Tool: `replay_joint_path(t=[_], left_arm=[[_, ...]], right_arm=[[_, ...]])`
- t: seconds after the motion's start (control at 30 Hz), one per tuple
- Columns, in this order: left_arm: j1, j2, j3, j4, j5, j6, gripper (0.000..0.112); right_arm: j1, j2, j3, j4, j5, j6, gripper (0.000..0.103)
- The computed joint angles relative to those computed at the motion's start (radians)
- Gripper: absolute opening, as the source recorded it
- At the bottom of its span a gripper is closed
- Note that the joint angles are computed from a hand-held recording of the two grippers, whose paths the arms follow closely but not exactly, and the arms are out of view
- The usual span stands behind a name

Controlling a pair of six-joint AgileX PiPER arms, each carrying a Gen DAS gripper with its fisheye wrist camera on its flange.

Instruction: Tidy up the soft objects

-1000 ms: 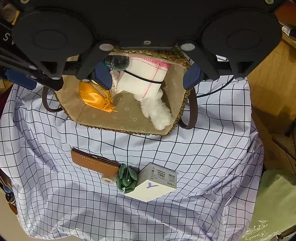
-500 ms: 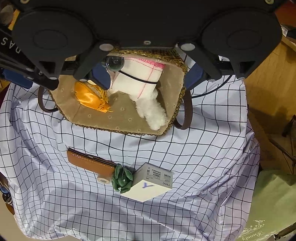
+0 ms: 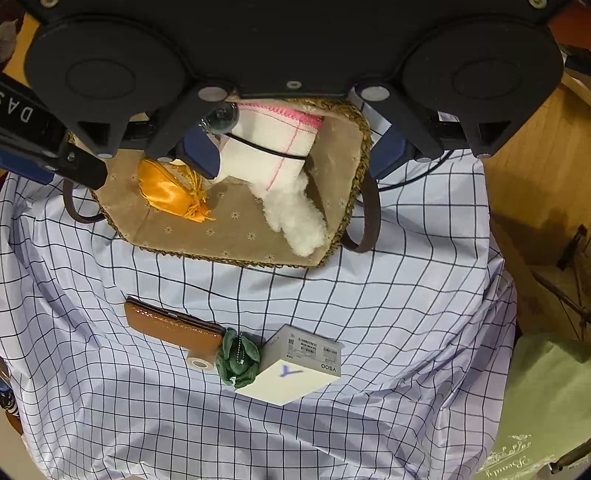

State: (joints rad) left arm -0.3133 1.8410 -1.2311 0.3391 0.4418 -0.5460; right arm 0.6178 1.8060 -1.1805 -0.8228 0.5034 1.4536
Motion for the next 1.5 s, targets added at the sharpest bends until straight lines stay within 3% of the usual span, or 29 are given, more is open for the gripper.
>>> replay_joint_path(t=[0.47,0.87,1.17,1.5], left_arm=[[0.006,0.067,-0.110,0.001,0.052,0.059,0.087],[0.028,0.200,-0.315,-0.120,0.144,0.217,0.088],[0.037,0.324,-0.517,-0.177,0.229,0.294,0.088],[0.046,0.472,-0.772,-0.217,0.350,0.349,0.088]], right_arm=[[-0.075,0.096,-0.157,0.190,0.026,-0.241,0.069],[-0.157,0.239,-0.392,0.347,0.077,-0.501,0.071],[-0.212,0.373,-0.628,0.406,0.151,-0.649,0.072],[-0.249,0.596,-1.034,0.491,0.254,-0.859,0.074]])
